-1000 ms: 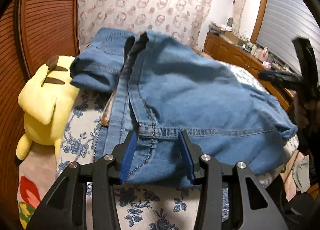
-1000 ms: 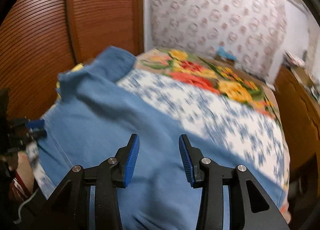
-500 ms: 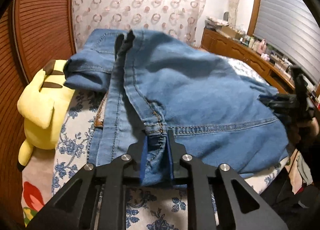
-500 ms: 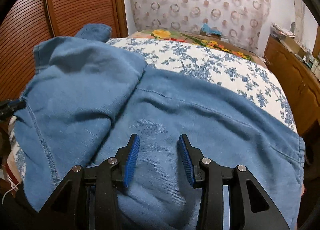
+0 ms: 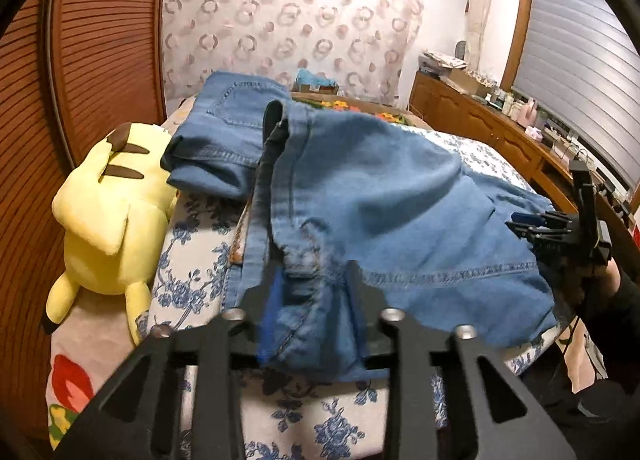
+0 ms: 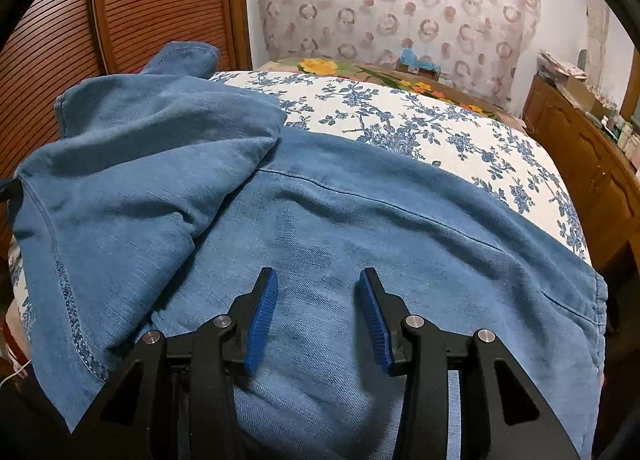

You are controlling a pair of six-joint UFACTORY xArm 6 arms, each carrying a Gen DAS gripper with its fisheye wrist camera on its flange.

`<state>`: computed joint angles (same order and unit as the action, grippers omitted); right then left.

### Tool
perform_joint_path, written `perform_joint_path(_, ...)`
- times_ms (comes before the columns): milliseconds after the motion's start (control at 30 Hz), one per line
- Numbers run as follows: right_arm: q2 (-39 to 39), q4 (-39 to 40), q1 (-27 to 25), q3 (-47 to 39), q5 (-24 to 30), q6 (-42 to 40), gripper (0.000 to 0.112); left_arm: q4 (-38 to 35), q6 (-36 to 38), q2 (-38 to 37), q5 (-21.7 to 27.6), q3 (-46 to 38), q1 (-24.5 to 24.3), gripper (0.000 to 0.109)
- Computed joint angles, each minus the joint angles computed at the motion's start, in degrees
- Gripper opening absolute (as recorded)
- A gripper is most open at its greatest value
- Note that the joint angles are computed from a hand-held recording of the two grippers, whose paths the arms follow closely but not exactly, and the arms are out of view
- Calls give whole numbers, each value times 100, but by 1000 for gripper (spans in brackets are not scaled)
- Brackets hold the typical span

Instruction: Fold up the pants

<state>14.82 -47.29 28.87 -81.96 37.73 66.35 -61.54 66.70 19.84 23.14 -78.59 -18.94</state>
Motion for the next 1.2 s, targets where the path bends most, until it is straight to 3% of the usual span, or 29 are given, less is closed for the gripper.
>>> perform_joint_path(100,12,13,-15,-14,-3,-35,45,-267,208,-21,-46,-16,-63,60)
perform_joint_path(167,6,32,-34,4,-41,-65,48,-338,301,-19,-20,-41,-101,81)
perform_joint_path(533,59,63,-29,-75,2,-140,49,-206,26,336,-218,-596,-365,81)
perform_joint_path(1200,21,40,-12,-52,69,-88,51,-93,5,450,-218,-821,-884,81)
